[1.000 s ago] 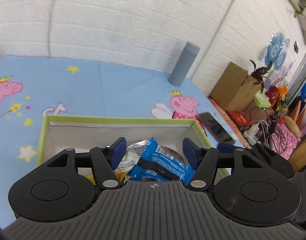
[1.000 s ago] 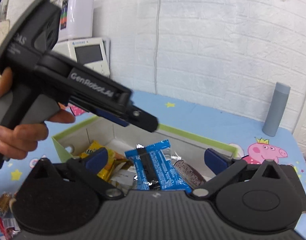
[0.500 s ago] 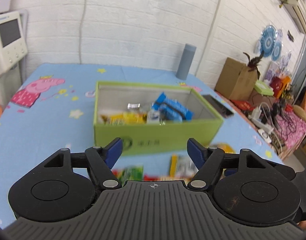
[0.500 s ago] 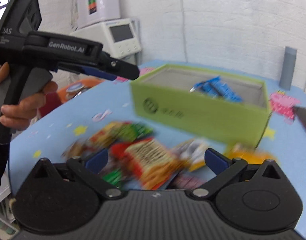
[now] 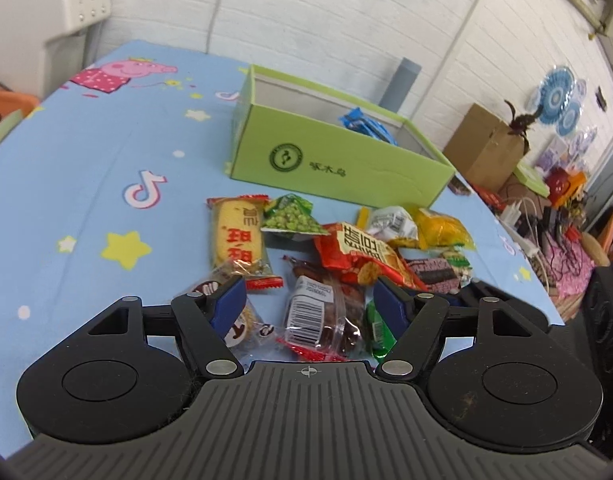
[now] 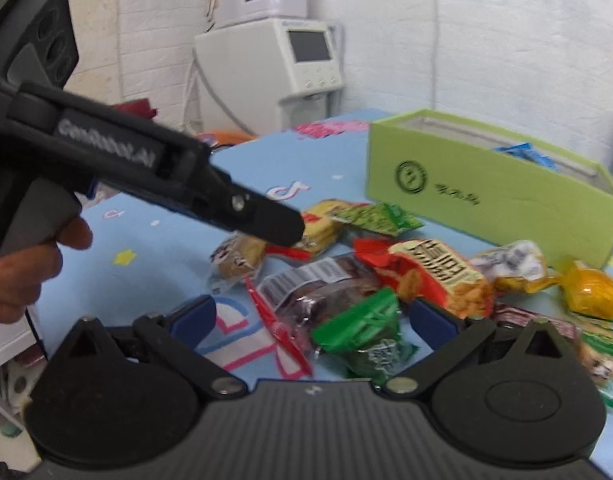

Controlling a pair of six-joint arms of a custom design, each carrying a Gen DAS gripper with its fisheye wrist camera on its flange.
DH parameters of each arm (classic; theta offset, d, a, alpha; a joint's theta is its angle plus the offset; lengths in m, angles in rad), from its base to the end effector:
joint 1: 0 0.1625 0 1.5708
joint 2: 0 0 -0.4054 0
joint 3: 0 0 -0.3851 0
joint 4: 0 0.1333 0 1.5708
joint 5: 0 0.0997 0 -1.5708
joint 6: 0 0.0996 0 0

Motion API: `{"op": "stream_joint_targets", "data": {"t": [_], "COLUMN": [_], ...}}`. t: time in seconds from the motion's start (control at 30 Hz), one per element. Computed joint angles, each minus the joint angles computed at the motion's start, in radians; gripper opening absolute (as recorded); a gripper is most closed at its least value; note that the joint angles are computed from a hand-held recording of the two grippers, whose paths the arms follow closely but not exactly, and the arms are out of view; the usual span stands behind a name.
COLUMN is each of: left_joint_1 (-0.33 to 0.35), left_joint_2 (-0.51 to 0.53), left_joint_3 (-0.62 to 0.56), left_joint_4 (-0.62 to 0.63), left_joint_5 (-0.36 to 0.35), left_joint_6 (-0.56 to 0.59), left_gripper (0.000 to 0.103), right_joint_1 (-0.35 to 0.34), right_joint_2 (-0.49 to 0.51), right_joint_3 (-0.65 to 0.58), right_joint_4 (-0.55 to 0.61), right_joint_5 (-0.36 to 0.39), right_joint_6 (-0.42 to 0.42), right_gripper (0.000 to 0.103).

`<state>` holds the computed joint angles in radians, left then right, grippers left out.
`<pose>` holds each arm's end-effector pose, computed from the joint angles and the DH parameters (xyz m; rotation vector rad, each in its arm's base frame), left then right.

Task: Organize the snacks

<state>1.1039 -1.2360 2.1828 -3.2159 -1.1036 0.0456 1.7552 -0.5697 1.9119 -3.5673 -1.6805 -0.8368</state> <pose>-0.0623 -0.5193 0.2288 0.4473 2.6082 -1.0698 0.2245 -0.5359 -0.0118 1.2820 -2.3921 0.8245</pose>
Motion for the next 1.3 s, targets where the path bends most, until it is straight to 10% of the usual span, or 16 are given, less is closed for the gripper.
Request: {"op": "stream_joint_targets", "data": {"t": [0.3, 0.7, 0.87, 1.3], "left_joint_1": [0.007, -0.065, -0.106, -0.094], "left_joint_2": [-0.008, -0.012, 0.019, 0.107], "left_joint_3": [0.014, 0.065, 0.095, 0.032], "left_joint_4": [0.021, 0.075, 0.073, 0.119], "left_joint_5": [-0.035, -0.048, 0.079, 0.112], "left_joint_6": [-0.003, -0.006, -0.011, 0.009], "left_gripper": [0.061, 0.062, 0.062, 0.050], "right_joint_1": [0.000, -0.053, -0.098, -0.105], "right_joint_2": [-0.078, -0.056, -0.026, -0.129], "right_joint_3": [0.136, 0.197, 0.217, 0.054], "right_joint_4": [0.061, -0.263, -0.386, -0.214], "right_joint_5": [-0.045, -0.194, -0.122, -0.205], "right_joint_6": [0.011, 0.113, 0.049, 0.039], "right_gripper": [0.103, 0.102, 0.102, 0.103]}}
